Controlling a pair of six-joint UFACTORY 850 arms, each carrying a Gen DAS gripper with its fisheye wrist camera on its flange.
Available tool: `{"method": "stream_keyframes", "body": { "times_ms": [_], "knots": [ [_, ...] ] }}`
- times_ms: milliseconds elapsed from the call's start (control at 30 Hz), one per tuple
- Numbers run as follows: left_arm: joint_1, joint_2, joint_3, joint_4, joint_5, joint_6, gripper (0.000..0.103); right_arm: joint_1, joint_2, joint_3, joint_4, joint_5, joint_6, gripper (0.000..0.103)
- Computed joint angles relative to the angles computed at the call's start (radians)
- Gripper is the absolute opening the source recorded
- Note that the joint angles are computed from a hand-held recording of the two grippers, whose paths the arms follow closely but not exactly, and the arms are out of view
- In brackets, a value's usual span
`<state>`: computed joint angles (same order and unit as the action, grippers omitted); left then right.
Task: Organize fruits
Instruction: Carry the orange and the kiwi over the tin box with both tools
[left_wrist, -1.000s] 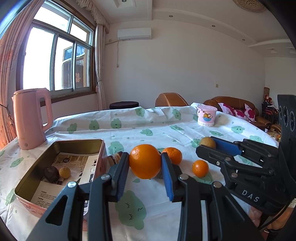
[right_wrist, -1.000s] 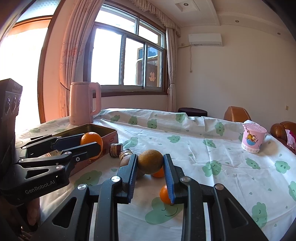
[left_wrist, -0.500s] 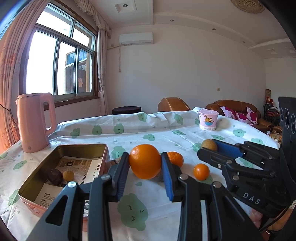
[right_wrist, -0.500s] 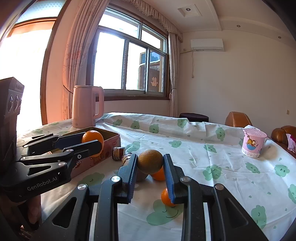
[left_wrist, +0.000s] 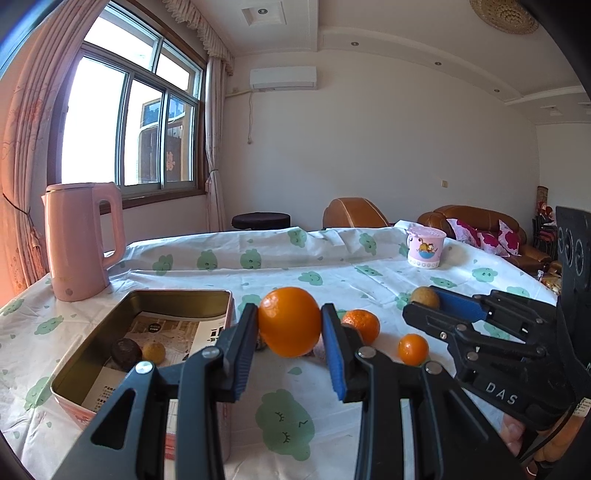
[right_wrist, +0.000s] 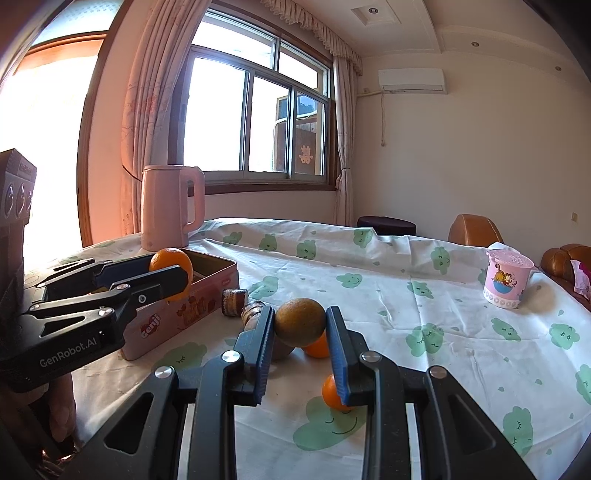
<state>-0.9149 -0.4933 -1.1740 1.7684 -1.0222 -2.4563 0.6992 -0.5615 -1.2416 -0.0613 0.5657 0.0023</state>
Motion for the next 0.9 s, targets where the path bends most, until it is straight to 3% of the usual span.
{"method": "stream_keyframes", "body": {
  "times_ms": [467, 900],
  "knots": [
    [0.044, 0.093, 0.08, -0.098, -0.021, 0.022, 0.036, 0.055, -0.055, -0.161, -0.011, -0.117, -0.074, 0.03],
    [0.114, 0.144, 0.132, -0.159, 0.033, 0.052, 0.036, 0.102, -0.189, -0.393, -0.05, -0.262, -0.081, 0.03]
  ]
}}
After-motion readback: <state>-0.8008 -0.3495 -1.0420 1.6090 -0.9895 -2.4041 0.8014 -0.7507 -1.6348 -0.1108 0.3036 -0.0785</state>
